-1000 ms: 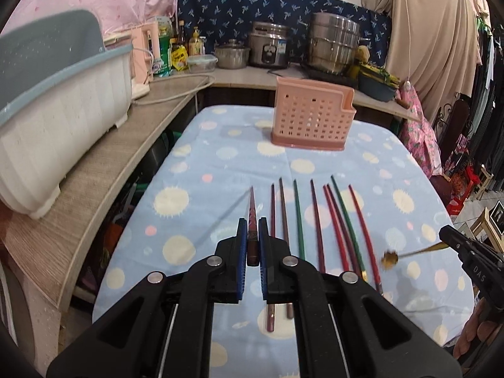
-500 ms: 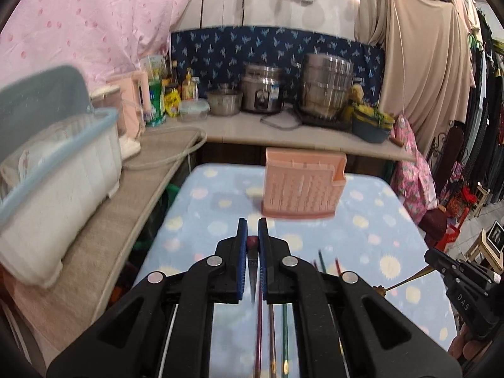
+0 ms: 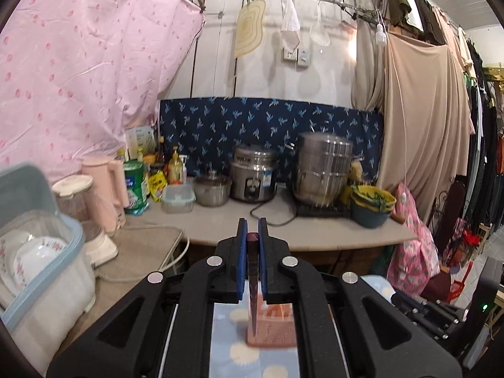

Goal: Organize utensils
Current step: 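Lift the chopstick and spoon and carry both over the pink basket, then open both tools to drop the chopstick and spoon into the basket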

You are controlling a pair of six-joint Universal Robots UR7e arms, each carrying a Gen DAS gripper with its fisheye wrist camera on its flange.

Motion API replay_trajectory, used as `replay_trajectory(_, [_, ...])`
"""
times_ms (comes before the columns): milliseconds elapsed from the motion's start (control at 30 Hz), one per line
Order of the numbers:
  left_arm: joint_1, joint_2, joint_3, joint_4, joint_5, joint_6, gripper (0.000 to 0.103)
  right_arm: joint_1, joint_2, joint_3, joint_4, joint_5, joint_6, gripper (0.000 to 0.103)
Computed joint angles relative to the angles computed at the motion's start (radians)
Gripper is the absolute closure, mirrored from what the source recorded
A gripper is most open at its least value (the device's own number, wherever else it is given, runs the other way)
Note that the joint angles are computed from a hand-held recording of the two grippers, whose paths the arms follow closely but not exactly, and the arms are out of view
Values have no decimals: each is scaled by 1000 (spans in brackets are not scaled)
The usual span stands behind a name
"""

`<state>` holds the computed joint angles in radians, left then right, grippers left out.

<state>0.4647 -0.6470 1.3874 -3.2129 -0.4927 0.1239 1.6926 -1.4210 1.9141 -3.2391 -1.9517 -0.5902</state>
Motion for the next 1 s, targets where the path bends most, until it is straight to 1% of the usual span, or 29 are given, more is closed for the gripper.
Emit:
replay_trajectory(133, [35, 87, -152, -28, -43, 88, 96, -15, 71, -100, 44, 11, 9, 102])
replay_trajectory(200, [52, 121, -209, -18, -58, 106, 96, -26, 99, -134, 62, 15, 12, 102])
replay_trajectory(267, [69, 145, -248, 12, -72, 98, 96, -39, 119, -158, 87, 25, 23, 102])
replay_trajectory(400, [91, 176, -281, 34, -82, 97, 96, -60, 155, -183, 105, 24, 26, 102])
replay_trajectory(500, [101, 187, -280, 34, -86, 100, 96, -74, 170, -188, 117, 23, 29, 102])
replay_trajectory(600, [113, 190, -276, 72, -91, 65, 96, -86, 179, -191, 140, 17, 31, 101])
replay_trajectory(667, [121, 183, -265, 106, -99, 30, 95, -89, 183, -182, 120, 15, 33, 101])
replay_trajectory(733, [124, 175, -247, 126, -100, 0, 91, -91, 179, -166, 101, 14, 32, 95])
replay_trajectory(767, [126, 168, -233, 136, -105, -19, 82, -93, 177, -162, 95, 15, 33, 89])
replay_trajectory(800, [125, 165, -224, 135, -96, -29, 68, -93, 174, -156, 91, 17, 32, 83])
replay_trajectory(833, [125, 164, -220, 129, -90, -27, 65, -93, 171, -151, 85, 16, 30, 82])
replay_trajectory(1000, [113, 139, -163, 119, -71, -34, 64, -82, 143, -120, 73, 14, 32, 80])
